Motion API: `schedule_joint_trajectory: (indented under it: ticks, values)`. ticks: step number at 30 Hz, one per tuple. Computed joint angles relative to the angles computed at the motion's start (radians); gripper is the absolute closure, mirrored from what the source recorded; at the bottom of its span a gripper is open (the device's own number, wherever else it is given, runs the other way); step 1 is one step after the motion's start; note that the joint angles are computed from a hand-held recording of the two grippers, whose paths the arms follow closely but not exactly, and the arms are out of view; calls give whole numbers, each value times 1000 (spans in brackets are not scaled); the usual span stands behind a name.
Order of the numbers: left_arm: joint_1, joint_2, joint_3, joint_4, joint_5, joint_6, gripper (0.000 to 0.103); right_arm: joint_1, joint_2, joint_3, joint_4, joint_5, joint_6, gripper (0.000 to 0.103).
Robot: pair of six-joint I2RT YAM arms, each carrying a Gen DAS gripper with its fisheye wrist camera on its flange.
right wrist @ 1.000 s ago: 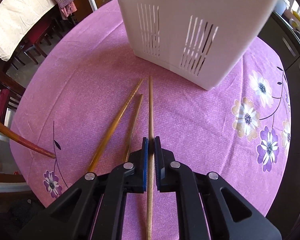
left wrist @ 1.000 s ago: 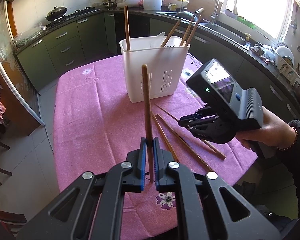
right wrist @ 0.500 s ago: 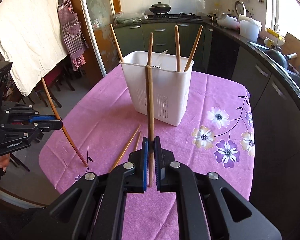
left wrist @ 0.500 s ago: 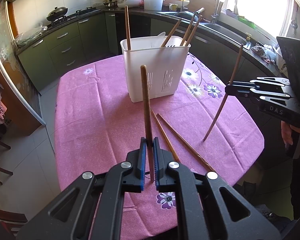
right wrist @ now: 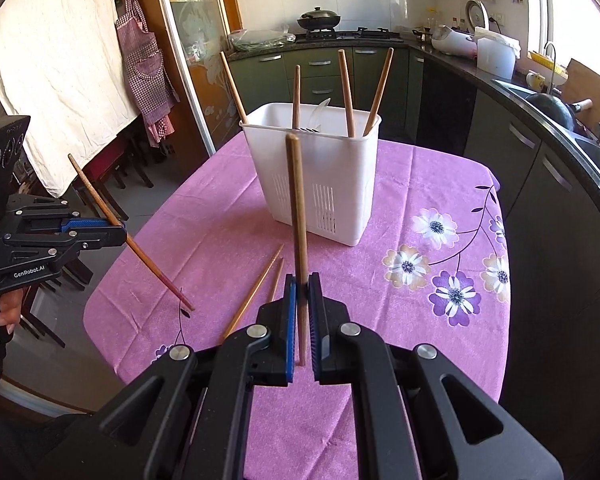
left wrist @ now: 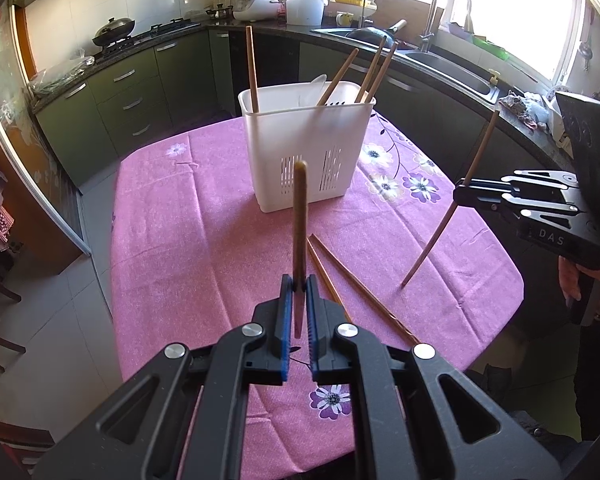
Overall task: Organize utensils
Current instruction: 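Lower the left tool's chopstick into the holder and open it while the right tool carries its chopstick, then release the chopstick into the holder with the right tool while the left tool returns to the chopsticks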
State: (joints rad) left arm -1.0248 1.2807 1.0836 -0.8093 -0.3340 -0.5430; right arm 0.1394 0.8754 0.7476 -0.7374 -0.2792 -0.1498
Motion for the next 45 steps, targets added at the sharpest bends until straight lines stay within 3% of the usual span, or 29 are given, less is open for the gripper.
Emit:
schedule_joint_trajectory:
  ticks: [9, 18, 25, 30, 37, 45]
  values:
    - [64, 69, 206, -73, 42, 71, 96, -13, -9, -6, -5, -20, -15, 96]
    - [110, 237, 638, -208, -5, 166, 96, -65, -5, -9, -12, -72, -54, 96]
    - [139, 449, 999, -291, -61, 228, 96, -81, 4, -7, -18, -88, -76, 96]
    - [187, 584, 1150, -320, -58, 244, 96, -76, -8, -7, -32, -91, -85, 96]
    - [256, 645, 1074, -312, 36, 209, 96, -106, -1, -9, -39, -110, -106, 96]
    - [225, 540, 907, -279, 38, 196, 70, -79, 6, -11, -27, -96, -92, 96]
